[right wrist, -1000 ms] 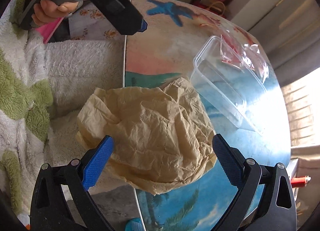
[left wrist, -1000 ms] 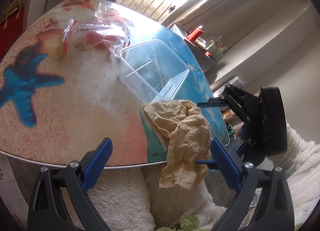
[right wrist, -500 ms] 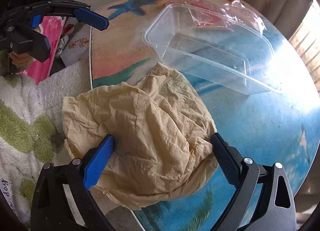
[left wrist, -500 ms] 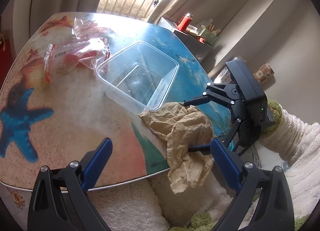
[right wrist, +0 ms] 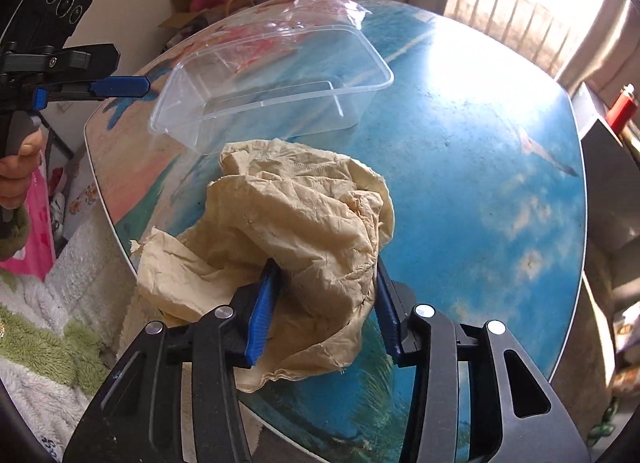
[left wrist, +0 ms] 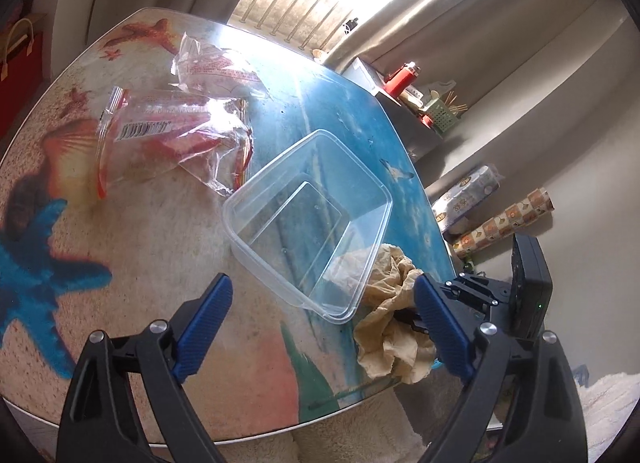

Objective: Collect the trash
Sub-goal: 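Grasp the brown tissue paper with the right tool, then grasp the rim of the clear plastic box with the left tool, then lift the tissue with the right tool while the left tool lifts the box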

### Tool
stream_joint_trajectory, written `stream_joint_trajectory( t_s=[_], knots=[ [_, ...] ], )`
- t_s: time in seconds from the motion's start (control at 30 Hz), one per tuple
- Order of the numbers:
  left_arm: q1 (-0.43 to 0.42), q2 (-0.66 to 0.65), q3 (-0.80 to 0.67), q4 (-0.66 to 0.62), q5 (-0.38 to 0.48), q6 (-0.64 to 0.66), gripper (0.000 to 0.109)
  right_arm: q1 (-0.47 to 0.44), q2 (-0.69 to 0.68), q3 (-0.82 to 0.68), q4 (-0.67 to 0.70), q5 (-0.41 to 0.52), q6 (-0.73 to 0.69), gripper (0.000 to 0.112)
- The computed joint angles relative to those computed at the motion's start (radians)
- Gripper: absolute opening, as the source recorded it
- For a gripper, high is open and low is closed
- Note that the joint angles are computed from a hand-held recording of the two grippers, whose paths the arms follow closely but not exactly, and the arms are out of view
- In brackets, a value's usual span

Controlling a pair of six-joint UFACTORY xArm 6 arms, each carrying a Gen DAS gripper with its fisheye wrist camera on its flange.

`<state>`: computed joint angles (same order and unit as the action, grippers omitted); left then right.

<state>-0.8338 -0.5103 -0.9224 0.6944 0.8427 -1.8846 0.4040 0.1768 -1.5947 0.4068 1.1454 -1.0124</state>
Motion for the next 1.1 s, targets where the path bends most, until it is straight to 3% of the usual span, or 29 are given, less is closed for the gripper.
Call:
stream_joint_trajectory(
  t_s=[0.2, 0.37, 0.53, 0.73, 0.87, 1.1],
  knots=[
    [0.040, 0.054, -0.031, -0.109, 0.012, 0.041, 0.067, -0.012, -0.032, 0.048, -0.039, -0.076, 0.266, 0.014],
    [0.044, 0.115, -0.077, -0.176, 0.072, 0.083, 0.051, -0.049, 0.019, -0.027, 0.024, -0.010, 0.409, 0.019],
    [0.041, 0.129, -0.086, -0.187, 0.113, 0.098, 0.036, -0.071, -0.059, 0.040, 0.050, -0.047, 0.239, 0.061],
    [0.017, 0.132, -0.121, -0.182, 0.201, 0.156, 0.012, -0.086, -0.005, -0.062, 0.118, 0.046, -0.035, 0.087],
    [-0.001, 0.127, -0.146, -0.184, 0.282, 0.212, 0.006, -0.063, 0.079, -0.163, 0.110, 0.109, -0.160, 0.093],
    [-0.005, 0.074, -0.117, -0.165, 0.331, 0.155, 0.005, -0.031, 0.217, -0.347, 0.066, 0.235, -0.232, 0.095]
  ],
)
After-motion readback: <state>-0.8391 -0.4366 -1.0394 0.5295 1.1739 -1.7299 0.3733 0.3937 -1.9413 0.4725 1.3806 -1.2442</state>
